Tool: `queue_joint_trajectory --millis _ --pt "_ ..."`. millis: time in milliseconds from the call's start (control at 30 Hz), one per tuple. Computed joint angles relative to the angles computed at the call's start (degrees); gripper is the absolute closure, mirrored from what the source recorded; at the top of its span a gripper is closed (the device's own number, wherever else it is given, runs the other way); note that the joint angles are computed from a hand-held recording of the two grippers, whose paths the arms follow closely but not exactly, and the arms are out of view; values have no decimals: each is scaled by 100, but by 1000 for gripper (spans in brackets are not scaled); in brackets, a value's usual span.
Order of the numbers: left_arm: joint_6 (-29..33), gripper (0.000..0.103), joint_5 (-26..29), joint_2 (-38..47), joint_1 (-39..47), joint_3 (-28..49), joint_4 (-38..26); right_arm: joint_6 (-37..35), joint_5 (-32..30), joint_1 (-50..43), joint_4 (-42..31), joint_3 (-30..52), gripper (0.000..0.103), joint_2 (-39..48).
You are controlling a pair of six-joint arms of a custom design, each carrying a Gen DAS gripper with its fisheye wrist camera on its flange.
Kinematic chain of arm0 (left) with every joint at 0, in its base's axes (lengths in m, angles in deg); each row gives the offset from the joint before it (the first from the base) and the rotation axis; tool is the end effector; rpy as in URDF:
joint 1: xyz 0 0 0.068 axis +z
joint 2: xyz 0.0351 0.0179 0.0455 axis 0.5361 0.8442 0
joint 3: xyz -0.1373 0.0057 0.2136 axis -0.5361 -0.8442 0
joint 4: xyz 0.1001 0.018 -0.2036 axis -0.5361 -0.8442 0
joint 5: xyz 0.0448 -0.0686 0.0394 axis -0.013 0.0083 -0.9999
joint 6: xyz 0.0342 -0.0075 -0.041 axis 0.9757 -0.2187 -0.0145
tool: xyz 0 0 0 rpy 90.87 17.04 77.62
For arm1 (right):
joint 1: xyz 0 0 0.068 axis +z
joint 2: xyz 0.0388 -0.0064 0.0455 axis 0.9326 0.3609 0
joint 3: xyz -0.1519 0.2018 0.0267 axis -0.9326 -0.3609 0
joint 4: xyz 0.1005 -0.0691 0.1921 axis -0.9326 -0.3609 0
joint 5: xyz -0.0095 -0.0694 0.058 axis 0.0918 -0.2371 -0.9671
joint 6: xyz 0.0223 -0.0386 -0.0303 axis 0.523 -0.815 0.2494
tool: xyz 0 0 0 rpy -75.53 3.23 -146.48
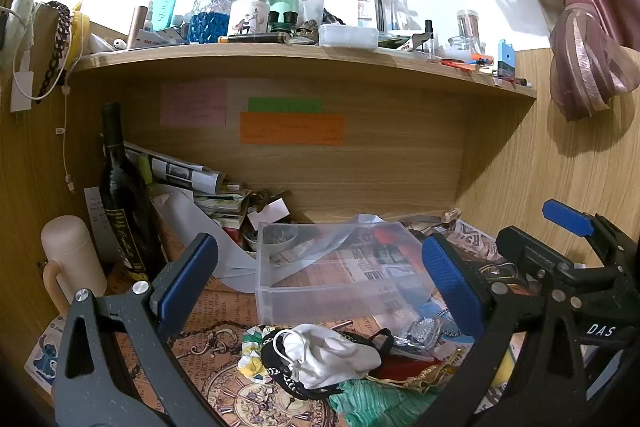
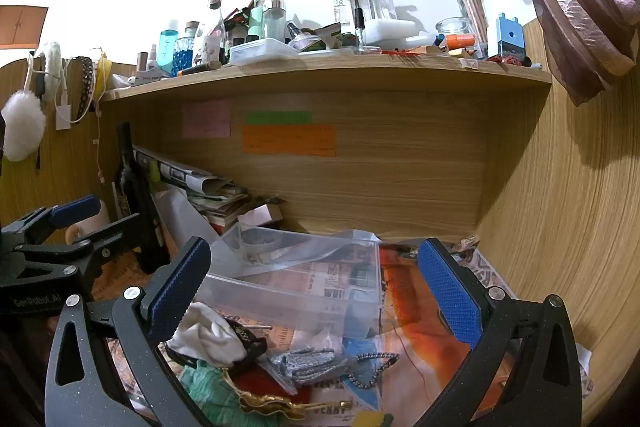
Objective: Organize soft objects
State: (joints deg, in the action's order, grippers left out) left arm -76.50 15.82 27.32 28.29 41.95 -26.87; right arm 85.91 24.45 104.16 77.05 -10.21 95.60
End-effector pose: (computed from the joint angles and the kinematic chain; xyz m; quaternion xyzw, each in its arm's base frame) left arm 0.2424 -0.0150 0.1550 -0.0195 0.7829 -0.0162 0.6217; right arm 0.2765 0.1858 0.1772 -0.1551 0.7707 0.1100 0.6082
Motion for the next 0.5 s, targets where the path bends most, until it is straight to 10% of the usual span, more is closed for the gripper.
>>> queue_joint_trajectory --millis 500 --pt "8 0 38 18 2 -14 7 69 -24 9 -63 -3 0 -67"
